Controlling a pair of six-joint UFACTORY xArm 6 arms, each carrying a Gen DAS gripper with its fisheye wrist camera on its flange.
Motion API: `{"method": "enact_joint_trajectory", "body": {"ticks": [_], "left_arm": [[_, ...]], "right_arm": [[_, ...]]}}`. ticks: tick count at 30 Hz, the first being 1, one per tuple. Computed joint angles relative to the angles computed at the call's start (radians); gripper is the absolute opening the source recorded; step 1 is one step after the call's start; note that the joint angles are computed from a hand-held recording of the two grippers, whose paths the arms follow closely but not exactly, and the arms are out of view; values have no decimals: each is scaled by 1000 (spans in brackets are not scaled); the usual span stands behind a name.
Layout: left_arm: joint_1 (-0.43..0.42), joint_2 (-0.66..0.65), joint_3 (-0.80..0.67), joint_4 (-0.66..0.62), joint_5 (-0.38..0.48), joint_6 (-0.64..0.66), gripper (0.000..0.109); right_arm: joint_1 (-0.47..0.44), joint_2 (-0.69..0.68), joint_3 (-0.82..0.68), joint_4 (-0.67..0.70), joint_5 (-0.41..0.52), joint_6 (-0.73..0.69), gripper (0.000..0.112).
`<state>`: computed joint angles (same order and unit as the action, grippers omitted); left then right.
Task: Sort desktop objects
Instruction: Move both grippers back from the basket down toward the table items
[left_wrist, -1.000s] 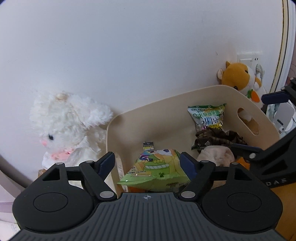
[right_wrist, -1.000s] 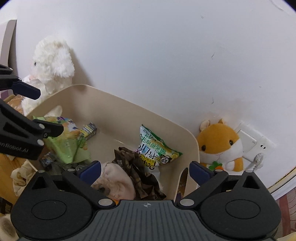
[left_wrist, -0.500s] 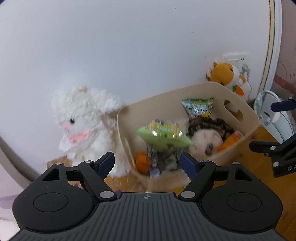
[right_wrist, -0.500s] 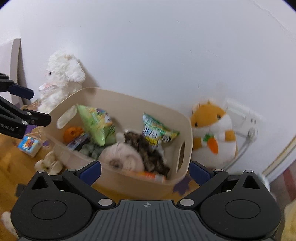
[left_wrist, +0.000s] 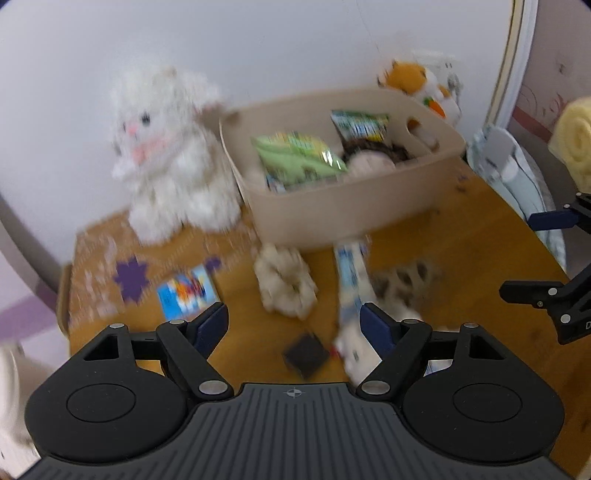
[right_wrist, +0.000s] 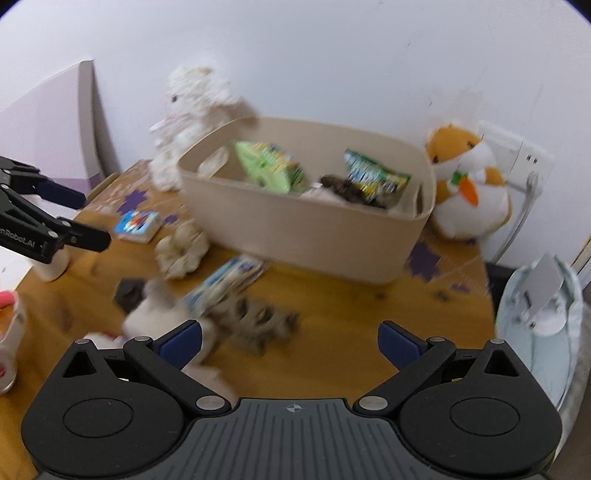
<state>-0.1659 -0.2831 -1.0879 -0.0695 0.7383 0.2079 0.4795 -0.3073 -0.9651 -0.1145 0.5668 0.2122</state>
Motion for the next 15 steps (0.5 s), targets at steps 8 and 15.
{"method": "enact_joint_trajectory", "body": {"ticks": [8, 15], "left_arm": [[12, -109, 121, -90, 92, 68, 80], [-2, -135, 204, -91, 113, 84, 80]], "right_arm": [[61, -82, 115, 97, 28, -34, 103], [111, -66, 154, 91, -6, 26, 103]]}}
